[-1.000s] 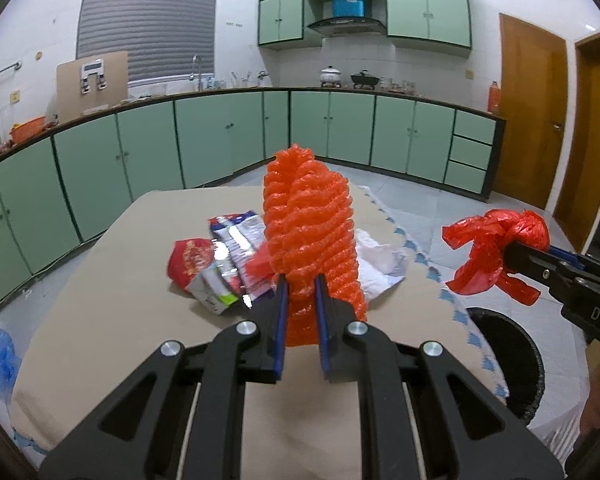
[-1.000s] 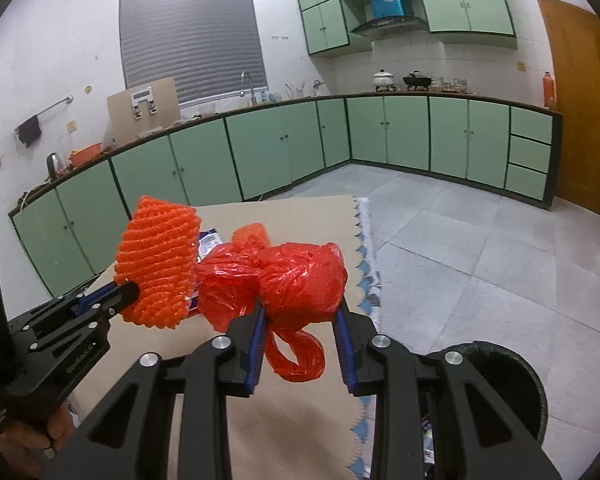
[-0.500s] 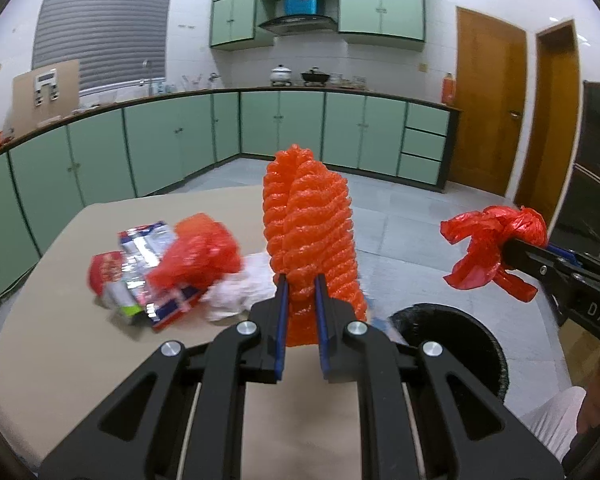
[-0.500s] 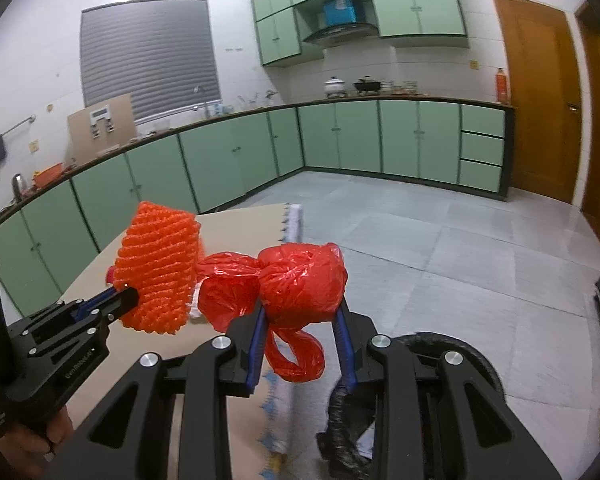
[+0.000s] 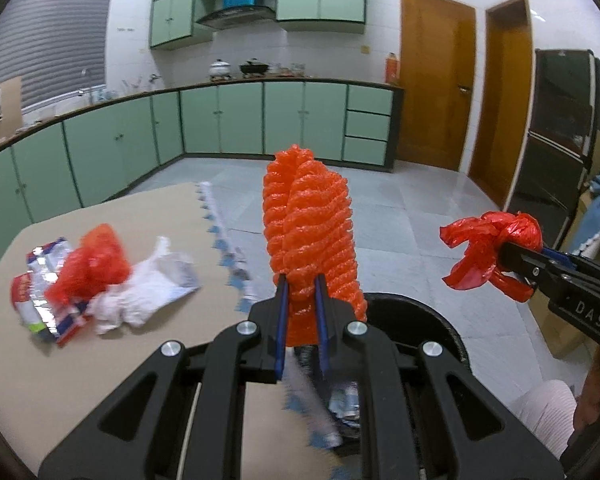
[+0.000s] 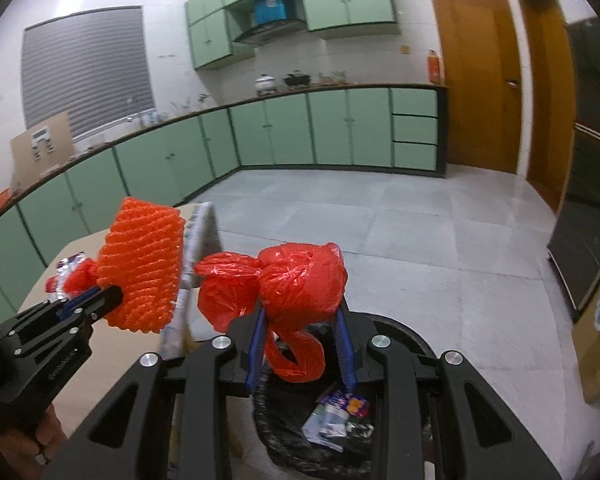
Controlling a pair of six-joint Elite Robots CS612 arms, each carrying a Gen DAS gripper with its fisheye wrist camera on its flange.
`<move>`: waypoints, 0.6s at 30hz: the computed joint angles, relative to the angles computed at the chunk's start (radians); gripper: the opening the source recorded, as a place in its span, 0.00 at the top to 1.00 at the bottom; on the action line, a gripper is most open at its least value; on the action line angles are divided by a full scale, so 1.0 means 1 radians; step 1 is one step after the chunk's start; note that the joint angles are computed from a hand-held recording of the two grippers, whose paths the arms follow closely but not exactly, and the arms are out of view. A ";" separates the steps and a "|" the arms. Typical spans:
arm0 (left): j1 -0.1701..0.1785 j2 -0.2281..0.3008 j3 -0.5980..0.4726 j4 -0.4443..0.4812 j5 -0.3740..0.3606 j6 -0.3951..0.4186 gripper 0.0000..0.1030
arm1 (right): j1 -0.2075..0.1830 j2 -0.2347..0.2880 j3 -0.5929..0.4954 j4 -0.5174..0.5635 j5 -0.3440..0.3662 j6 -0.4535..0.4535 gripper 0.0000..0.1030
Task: Collect trash
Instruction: 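Carry the red bag and orange net over the black bin and open both tools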
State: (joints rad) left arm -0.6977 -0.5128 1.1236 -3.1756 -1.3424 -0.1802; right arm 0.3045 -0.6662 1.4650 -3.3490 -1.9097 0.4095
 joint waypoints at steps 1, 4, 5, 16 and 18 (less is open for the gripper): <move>-0.002 0.009 -0.014 0.009 -0.007 0.003 0.89 | -0.004 -0.001 0.005 0.007 -0.004 0.007 0.70; -0.009 0.041 -0.066 0.050 -0.032 0.014 0.89 | -0.017 0.000 0.014 0.030 -0.010 0.031 0.70; -0.011 0.049 -0.080 0.063 -0.039 0.015 0.89 | -0.022 0.002 0.018 0.036 -0.011 0.038 0.70; -0.014 0.155 -0.269 0.233 -0.099 0.033 0.88 | -0.067 0.023 0.017 0.105 0.046 0.105 0.66; -0.015 0.166 -0.291 0.254 -0.103 0.044 0.84 | -0.073 0.027 0.011 0.117 0.054 0.119 0.63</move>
